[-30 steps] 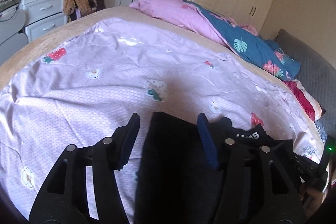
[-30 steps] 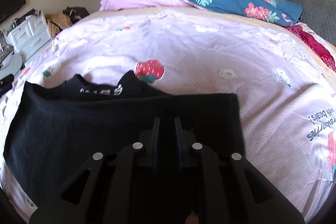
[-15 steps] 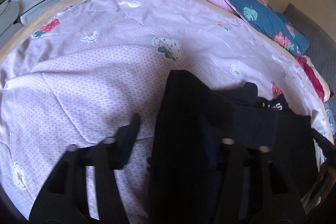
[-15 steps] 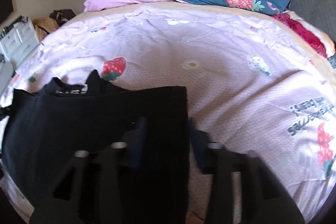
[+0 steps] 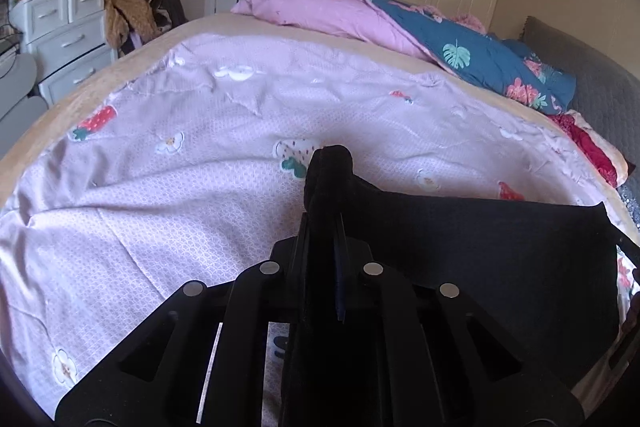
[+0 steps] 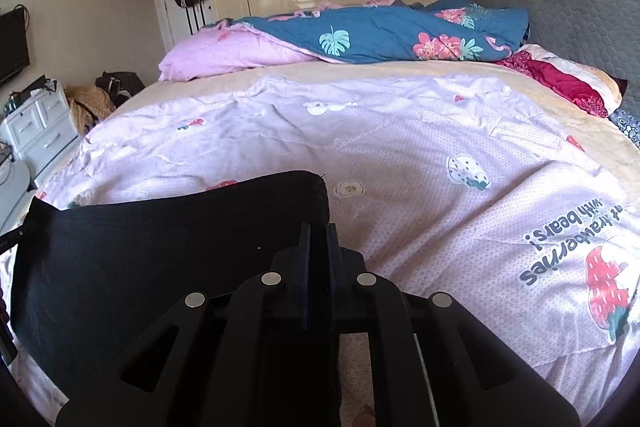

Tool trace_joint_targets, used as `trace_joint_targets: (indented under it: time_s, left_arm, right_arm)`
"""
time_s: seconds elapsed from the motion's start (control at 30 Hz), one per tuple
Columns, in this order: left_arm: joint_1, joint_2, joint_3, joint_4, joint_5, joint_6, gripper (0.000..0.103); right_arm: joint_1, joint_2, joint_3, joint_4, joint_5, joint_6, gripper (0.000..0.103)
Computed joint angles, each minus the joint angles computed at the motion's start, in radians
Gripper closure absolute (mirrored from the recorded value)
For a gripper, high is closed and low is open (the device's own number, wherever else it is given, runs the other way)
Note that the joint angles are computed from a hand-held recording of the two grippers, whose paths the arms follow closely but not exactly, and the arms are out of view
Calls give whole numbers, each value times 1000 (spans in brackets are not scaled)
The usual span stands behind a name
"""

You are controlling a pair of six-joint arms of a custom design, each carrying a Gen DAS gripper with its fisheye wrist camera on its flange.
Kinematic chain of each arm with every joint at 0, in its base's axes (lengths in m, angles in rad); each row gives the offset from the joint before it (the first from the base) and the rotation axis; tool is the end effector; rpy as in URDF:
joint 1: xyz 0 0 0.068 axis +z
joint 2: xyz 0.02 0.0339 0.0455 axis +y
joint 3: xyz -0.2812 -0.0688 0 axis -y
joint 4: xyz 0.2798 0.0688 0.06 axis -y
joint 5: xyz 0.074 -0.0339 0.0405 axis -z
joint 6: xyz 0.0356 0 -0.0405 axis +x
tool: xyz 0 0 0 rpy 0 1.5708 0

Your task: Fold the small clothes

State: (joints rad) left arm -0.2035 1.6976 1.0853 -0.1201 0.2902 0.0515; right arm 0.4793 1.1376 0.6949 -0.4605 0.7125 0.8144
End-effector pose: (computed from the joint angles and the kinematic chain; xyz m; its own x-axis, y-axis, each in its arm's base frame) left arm 0.3891 -0.0907 0.2084 -0.6333 0.1811 -0.7524 0.4352 0.8873 -0.1528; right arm 0.2263 0.0914 0.2238 -0.4709 0.3756 -0.7983 0.5138 0.8523 0.0979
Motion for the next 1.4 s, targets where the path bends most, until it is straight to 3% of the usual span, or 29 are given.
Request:
trace_joint_targets:
  time_s: [0.4, 0.5, 0.53, 0.6, 0.8, 1.07, 1.27, 1.4]
  left_arm:
    - [0, 21, 8, -18, -52, -7, 96]
    - [2, 19, 9, -26, -58, -9, 92]
    - [1, 15, 7, -28, -62, -9, 90]
    - [1, 5, 1, -29, -65, -9, 79]
    - [2, -39, -24, -34, -73, -4, 57]
    - [3, -136, -91, -48, -61, 14, 27]
    - [-11, -217, -159, -90, -50, 52, 17]
    - [-20, -264, -203, -115, -23, 69, 17]
  right_arm:
    - [-12, 70, 20, -44, -31, 38, 95]
    - [-9, 85, 22, -62, -31, 75, 87]
    - [-9, 84, 22, -65, -34, 81, 79]
    - [7, 71, 20, -77, -13, 102, 64]
    - [79, 44, 36, -126, 55, 124, 53]
    - [178, 51, 71, -157, 62, 131, 30]
    - [281, 103, 114, -186, 60, 161, 26]
    - [342, 154, 132, -189, 39, 186, 24]
